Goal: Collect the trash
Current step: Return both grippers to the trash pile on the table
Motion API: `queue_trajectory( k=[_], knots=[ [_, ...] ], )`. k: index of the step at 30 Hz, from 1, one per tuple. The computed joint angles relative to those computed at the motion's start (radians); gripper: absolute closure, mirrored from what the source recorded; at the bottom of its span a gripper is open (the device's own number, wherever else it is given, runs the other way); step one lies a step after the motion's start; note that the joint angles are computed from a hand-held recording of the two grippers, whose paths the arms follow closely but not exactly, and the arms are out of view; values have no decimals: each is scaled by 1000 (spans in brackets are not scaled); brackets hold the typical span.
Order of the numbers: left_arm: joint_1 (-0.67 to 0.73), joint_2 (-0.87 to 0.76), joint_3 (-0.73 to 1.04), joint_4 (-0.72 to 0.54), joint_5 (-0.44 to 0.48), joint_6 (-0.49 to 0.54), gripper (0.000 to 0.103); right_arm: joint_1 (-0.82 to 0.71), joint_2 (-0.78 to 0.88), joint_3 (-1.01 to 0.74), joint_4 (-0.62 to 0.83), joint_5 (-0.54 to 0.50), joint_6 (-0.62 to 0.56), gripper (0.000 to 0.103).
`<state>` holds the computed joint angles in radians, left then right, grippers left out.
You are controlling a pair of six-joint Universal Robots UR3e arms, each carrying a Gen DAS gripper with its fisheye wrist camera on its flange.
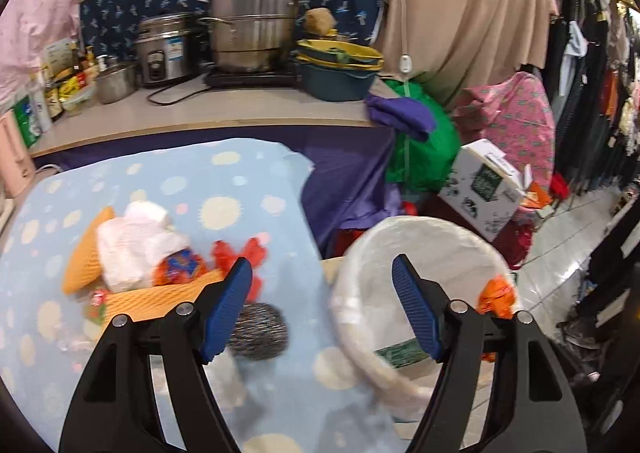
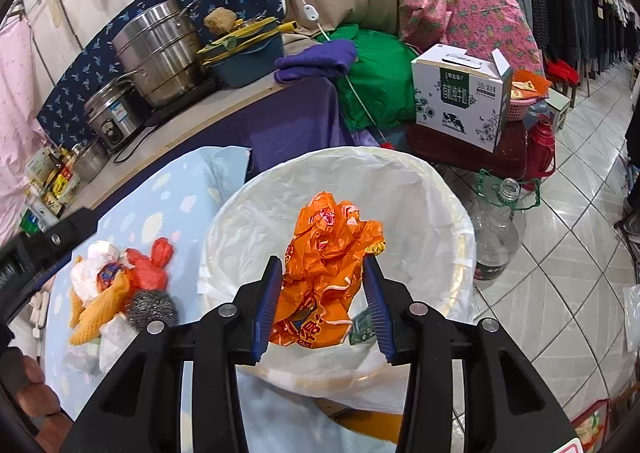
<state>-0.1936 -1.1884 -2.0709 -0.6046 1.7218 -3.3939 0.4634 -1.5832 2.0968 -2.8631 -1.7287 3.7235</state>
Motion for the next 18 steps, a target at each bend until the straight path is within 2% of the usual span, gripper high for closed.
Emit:
queue_trajectory(
  k=[6, 9, 15, 18],
  knots=[
    [167, 189, -98, -130, -39, 58, 34, 85, 51, -84, 28, -29, 12, 59],
    [278, 310, -146, -210, -95, 117, 34, 130, 85, -130, 41, -45, 16, 56],
    [436, 502, -216, -333, -134, 244, 32, 210, 167, -239, 82, -67, 18, 56],
    [629, 665, -234, -492, -258, 372, 31, 241, 198, -284, 101, -78, 15, 54]
  ],
)
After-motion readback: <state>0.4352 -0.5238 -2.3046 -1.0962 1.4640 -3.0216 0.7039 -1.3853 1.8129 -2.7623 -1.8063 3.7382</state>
